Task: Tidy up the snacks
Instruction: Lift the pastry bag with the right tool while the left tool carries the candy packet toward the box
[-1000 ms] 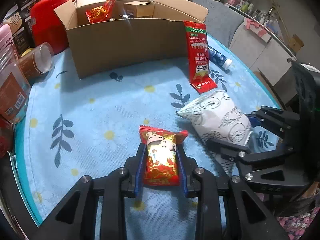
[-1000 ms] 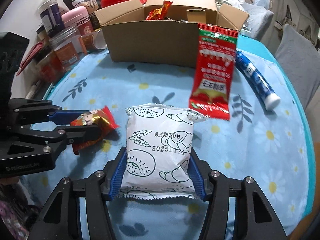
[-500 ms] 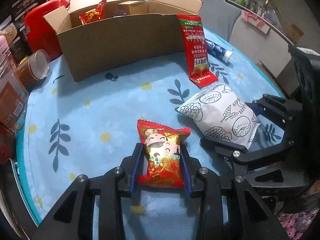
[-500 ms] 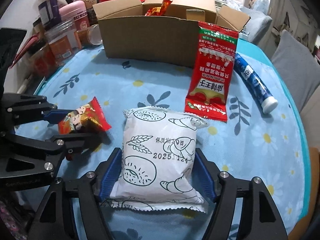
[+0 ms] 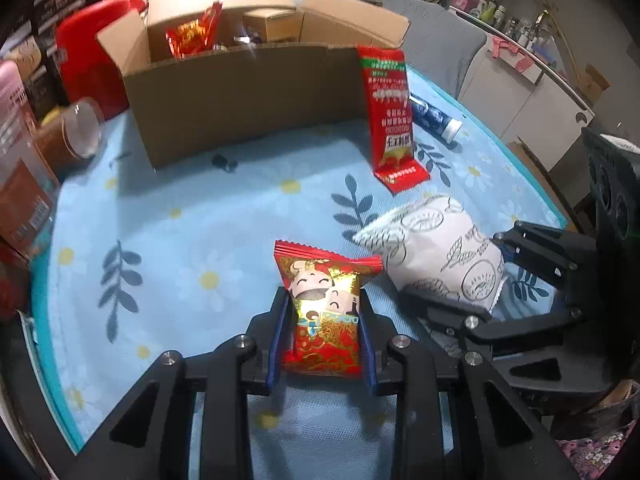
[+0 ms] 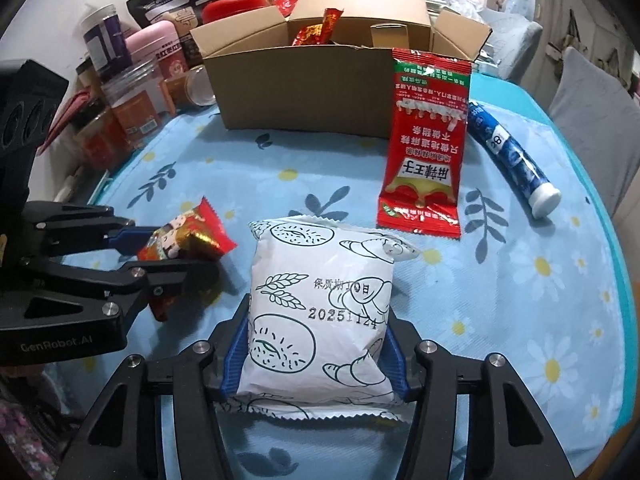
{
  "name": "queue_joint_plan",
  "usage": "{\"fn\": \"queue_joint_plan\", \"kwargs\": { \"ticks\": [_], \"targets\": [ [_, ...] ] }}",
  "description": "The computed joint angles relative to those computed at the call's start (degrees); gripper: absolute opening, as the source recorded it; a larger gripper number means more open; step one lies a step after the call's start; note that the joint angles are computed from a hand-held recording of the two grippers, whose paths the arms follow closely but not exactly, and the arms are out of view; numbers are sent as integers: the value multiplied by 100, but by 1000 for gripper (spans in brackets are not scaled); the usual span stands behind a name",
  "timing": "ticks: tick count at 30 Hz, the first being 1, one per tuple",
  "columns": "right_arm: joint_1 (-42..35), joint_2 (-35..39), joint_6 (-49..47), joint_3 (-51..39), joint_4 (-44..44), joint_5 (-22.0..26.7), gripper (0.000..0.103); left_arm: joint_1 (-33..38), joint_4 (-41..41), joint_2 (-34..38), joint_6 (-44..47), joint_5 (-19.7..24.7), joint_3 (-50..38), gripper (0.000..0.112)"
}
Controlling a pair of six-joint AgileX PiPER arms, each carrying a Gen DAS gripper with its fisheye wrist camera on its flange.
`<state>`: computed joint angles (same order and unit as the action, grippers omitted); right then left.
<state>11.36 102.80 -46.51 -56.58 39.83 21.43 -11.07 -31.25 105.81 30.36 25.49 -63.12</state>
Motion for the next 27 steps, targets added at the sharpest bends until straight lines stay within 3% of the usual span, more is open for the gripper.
{"fn": "queue_joint_plan", "kwargs": {
  "ticks": [5,14,21,27],
  "targets": [
    [-69,-165,-398,67,398,132,56,0,82,-160,-56,30,-85,30],
    [-93,-577,-319,-75,301,232,56,32,-64,-346,54,93,-398,30],
    [-158,-701,-454,-485,418,358,56,212,-320,-422,353,297,-899,30],
    [-138,-661,-559,-958,518,348,56,231,-48,-378,114,160,-1398,30]
  ]
}}
